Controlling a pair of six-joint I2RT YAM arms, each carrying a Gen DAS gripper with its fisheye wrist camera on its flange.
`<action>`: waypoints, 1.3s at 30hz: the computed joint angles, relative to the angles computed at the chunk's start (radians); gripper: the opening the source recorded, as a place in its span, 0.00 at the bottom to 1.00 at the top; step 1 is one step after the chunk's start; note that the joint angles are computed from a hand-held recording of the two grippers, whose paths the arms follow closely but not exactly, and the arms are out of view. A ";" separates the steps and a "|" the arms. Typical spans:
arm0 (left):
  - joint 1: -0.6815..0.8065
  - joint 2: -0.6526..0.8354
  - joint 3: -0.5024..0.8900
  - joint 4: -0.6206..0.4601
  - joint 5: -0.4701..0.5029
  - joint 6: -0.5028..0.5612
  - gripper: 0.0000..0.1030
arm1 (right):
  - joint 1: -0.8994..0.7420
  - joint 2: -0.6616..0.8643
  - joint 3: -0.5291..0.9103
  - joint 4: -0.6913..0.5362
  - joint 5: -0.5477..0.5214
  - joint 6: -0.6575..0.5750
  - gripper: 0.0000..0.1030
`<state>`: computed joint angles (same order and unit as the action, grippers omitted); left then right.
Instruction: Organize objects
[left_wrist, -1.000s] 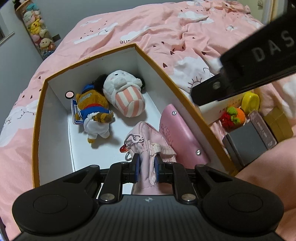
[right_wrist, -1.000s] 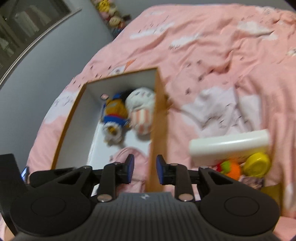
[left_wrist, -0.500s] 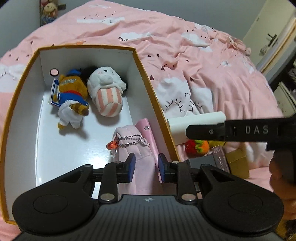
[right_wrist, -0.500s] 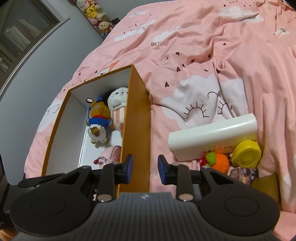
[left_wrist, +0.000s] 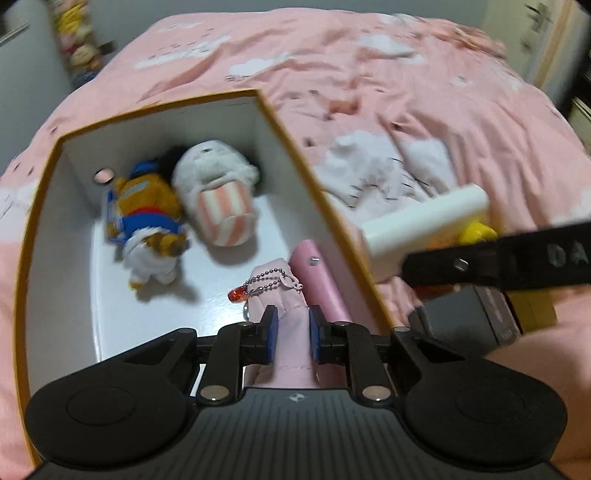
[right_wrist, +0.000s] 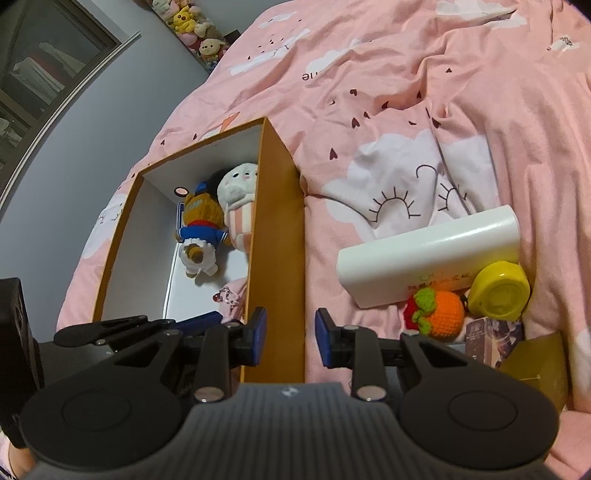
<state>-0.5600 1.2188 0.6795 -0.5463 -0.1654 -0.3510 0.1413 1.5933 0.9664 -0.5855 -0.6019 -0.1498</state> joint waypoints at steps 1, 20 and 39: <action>-0.014 -0.007 0.000 -0.001 -0.006 0.016 0.19 | -0.003 0.002 0.000 0.000 -0.002 -0.001 0.30; 0.047 -0.024 0.018 -0.216 -0.005 -0.224 0.44 | -0.025 0.024 0.011 -0.029 -0.020 -0.037 0.30; 0.062 0.031 -0.021 -0.122 -0.034 -0.242 0.22 | -0.019 0.031 0.015 -0.046 -0.019 -0.063 0.30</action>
<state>-0.4980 1.2493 0.6588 -0.6681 -0.1989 -0.5928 0.1220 1.6247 0.9818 -0.6312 -0.6207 -0.2128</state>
